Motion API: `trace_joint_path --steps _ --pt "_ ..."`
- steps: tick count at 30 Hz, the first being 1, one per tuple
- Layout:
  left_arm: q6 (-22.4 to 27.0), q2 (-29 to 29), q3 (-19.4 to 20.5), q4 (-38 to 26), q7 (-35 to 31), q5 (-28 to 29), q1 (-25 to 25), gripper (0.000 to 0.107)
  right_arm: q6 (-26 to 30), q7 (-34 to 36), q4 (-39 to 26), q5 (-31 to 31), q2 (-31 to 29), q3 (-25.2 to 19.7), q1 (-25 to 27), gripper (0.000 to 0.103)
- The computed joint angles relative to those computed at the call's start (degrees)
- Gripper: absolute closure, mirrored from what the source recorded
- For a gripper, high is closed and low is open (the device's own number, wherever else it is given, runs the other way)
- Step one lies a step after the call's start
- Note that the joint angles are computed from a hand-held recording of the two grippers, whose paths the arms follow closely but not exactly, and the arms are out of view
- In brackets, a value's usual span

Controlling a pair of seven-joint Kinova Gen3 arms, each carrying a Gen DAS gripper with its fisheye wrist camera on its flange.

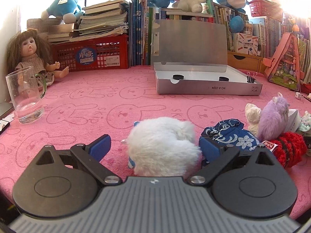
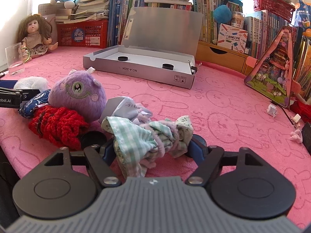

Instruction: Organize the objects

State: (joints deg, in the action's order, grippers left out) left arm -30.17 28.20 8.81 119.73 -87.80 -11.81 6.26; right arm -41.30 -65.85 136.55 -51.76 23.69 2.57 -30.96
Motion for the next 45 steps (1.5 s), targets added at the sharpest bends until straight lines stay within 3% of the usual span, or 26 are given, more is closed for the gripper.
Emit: trace_joint_path --steps 2,4,5,8,19,32,45 --pt "0.92 -0.18 0.99 -0.20 0.88 -1.59 -0.96 0.021 -0.49 -0.31 0.23 -0.17 -0.22 -0.12 -0.17 0.030" --pt "1.56 -0.23 1.39 -0.30 0.93 -2.76 -1.21 0.037 -0.81 -0.11 0.28 -0.53 -0.37 -0.14 -0.37 0.032" --pt "1.52 -0.24 0.89 -0.16 0.38 -2.38 -0.56 0.038 -0.98 0.01 0.29 -0.71 -0.41 -0.19 -0.47 0.033" --pt "-0.17 -0.17 -0.39 0.70 -1.49 -0.77 0.95 0.038 -1.16 0.39 0.24 -1.19 -0.53 -0.33 -0.59 0.034" --pt "-1.21 -1.45 1.75 0.77 2.07 -4.39 -1.85 0.038 -3.17 -0.03 0.41 -3.39 -1.24 -0.90 -0.13 0.040" --pt "0.39 -1.81 2.03 -0.38 5.40 -5.99 -2.37 0.038 -3.27 -2.83 1.36 -2.34 -3.13 -2.02 2.03 0.038" --pt "1.77 -1.54 2.04 -0.77 5.69 -6.12 -2.52 0.038 1.79 -5.08 2.02 2.39 -2.59 -1.20 2.88 0.020"
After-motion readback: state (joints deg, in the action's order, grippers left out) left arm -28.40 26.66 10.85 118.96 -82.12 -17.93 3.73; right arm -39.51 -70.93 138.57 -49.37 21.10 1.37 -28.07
